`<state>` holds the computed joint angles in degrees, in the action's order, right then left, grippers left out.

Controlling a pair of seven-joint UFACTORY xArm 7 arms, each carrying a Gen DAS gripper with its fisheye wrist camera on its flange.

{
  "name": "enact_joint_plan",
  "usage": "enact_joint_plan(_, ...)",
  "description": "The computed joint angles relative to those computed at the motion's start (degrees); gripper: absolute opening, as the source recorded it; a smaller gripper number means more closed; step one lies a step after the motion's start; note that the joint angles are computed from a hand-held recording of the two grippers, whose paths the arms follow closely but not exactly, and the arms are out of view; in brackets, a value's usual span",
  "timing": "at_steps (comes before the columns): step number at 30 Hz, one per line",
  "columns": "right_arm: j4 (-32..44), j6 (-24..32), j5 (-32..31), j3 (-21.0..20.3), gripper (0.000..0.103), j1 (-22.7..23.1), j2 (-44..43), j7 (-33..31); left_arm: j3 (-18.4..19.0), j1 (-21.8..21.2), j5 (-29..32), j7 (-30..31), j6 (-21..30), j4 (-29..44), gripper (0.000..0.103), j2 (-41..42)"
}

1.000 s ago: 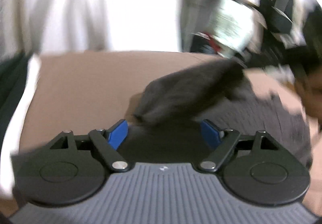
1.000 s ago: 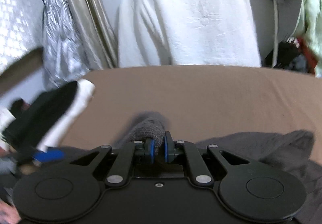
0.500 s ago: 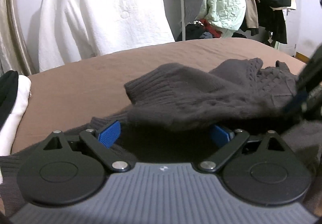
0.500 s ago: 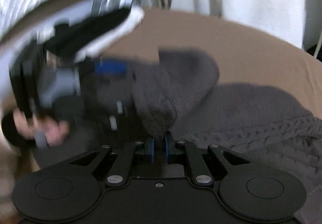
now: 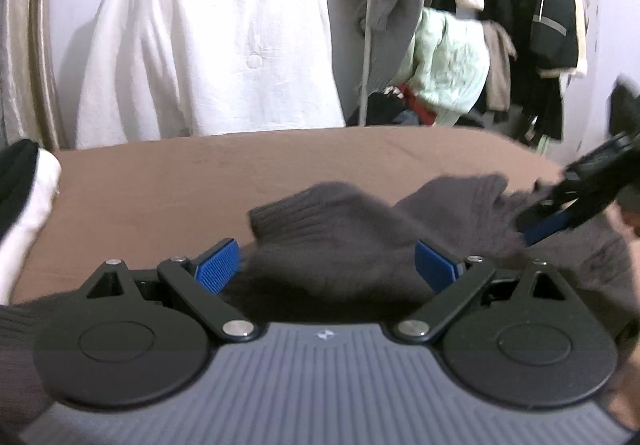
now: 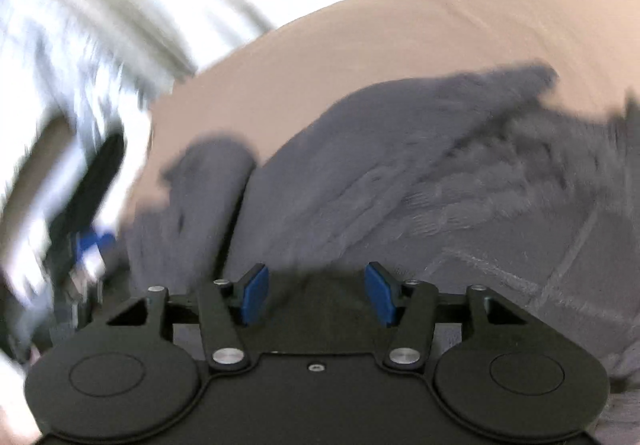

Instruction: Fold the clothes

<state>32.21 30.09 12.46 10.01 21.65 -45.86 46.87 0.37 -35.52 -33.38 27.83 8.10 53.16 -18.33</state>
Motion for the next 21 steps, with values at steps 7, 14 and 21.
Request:
enact_joint_plan(7, -3.95, -14.41, 5.85, -2.81, 0.060, 0.10, 7.42, 6.09, 6.02, -0.19, -11.78, -4.25, 22.74, 8.85, 0.096, 4.92)
enact_joint_plan(14, 1.23, -16.27, -5.19, 4.78, 0.034, -9.95, 15.03, 11.71, 0.97, 5.59, -13.02, -9.51, 23.06, 8.76, 0.098, 8.14)
enact_joint_plan(21, 3.55, -13.53, -19.28, 13.71, 0.014, -18.07, 4.08, 17.56, -1.82, 8.56, -22.17, -1.36, 24.96, 9.39, 0.008, 7.41)
